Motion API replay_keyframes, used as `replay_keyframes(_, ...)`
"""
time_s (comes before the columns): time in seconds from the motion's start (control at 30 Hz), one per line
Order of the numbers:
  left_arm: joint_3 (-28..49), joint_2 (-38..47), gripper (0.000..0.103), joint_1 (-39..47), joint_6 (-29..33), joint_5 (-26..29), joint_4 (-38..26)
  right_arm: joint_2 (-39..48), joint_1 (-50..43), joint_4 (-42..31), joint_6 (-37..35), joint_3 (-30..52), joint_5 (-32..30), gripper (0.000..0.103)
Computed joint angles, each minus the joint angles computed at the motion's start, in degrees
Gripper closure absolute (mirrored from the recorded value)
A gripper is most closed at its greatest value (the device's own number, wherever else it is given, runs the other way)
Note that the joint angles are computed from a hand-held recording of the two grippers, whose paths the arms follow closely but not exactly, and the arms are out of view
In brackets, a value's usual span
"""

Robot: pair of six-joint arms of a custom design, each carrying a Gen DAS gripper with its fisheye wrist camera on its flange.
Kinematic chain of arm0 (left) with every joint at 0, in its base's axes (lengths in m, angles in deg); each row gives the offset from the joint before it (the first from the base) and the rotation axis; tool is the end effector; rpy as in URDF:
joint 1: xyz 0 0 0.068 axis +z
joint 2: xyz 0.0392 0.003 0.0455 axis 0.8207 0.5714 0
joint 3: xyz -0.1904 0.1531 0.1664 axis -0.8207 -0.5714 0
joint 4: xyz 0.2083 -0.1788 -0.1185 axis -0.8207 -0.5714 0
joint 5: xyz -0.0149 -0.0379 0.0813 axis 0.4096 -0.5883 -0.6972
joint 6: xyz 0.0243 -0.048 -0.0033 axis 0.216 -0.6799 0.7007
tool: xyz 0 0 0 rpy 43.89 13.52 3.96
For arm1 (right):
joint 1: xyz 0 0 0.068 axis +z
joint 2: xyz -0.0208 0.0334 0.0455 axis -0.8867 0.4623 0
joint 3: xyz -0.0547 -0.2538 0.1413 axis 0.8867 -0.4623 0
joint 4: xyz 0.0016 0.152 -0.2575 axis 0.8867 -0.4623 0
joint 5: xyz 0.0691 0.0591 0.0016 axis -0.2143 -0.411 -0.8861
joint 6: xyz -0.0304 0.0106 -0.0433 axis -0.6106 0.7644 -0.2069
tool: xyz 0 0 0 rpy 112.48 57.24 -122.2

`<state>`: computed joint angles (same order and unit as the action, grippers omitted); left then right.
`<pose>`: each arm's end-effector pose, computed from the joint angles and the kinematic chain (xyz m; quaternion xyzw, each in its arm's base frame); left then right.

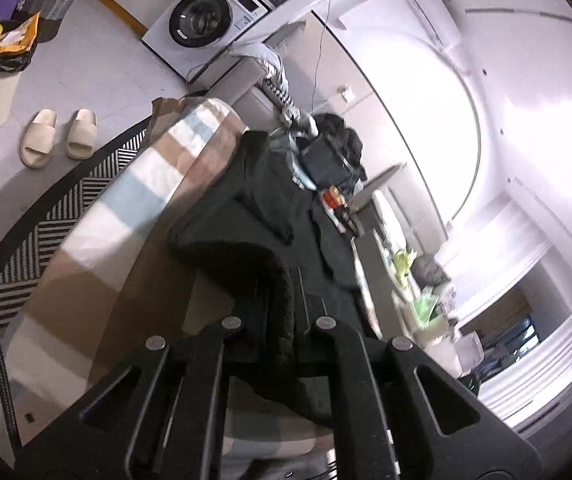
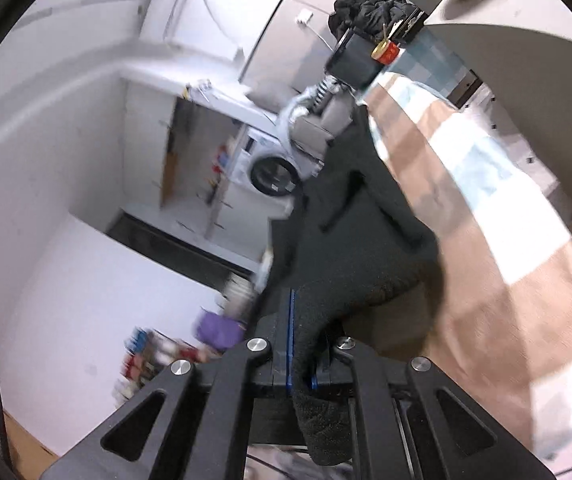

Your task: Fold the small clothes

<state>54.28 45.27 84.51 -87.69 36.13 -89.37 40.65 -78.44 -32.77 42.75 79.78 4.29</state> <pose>0.3047 0.1409 0.2663 -0.2281 0.7978 -0.3613 0.4253 0.2735 -0.0465 0.2361 0.1463 0.7559 0.5285 0.3576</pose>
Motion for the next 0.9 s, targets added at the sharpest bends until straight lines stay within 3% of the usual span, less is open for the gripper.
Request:
replay_keyframes(0.07,-0.2,-1.0,0.099,0.0,-1.0,0.7,1.9,-0.9,0.7,3.5,2.4,0.0,-0.1,0.098)
replay_keyframes(0.3,0.6,-7.8,0.099,1.0,5.7,1.0,-4.0,-10.8,-2.9,-1.6,-2.9,0.4,-6.3,0.098)
replay_keyframes(0.53,-0.7,-18.8,0.099,4.0,8.7,5.3,-9.8,-19.4,-14.0,-12.6,-12.2,2.9,-16.2,0.098)
replay_keyframes(0.7,0.8,-19.6,0.099,2.6,9.6,3.9,-10.0,-18.7,-13.9,-26.4,-23.7,8.8,-13.5,0.098)
replay_keyframes(0.9,3.5,-12.0,0.099,0.6,7.3,1.1,-7.3,-10.7,-8.1,-28.3,-24.9,11.4,-4.4,0.098)
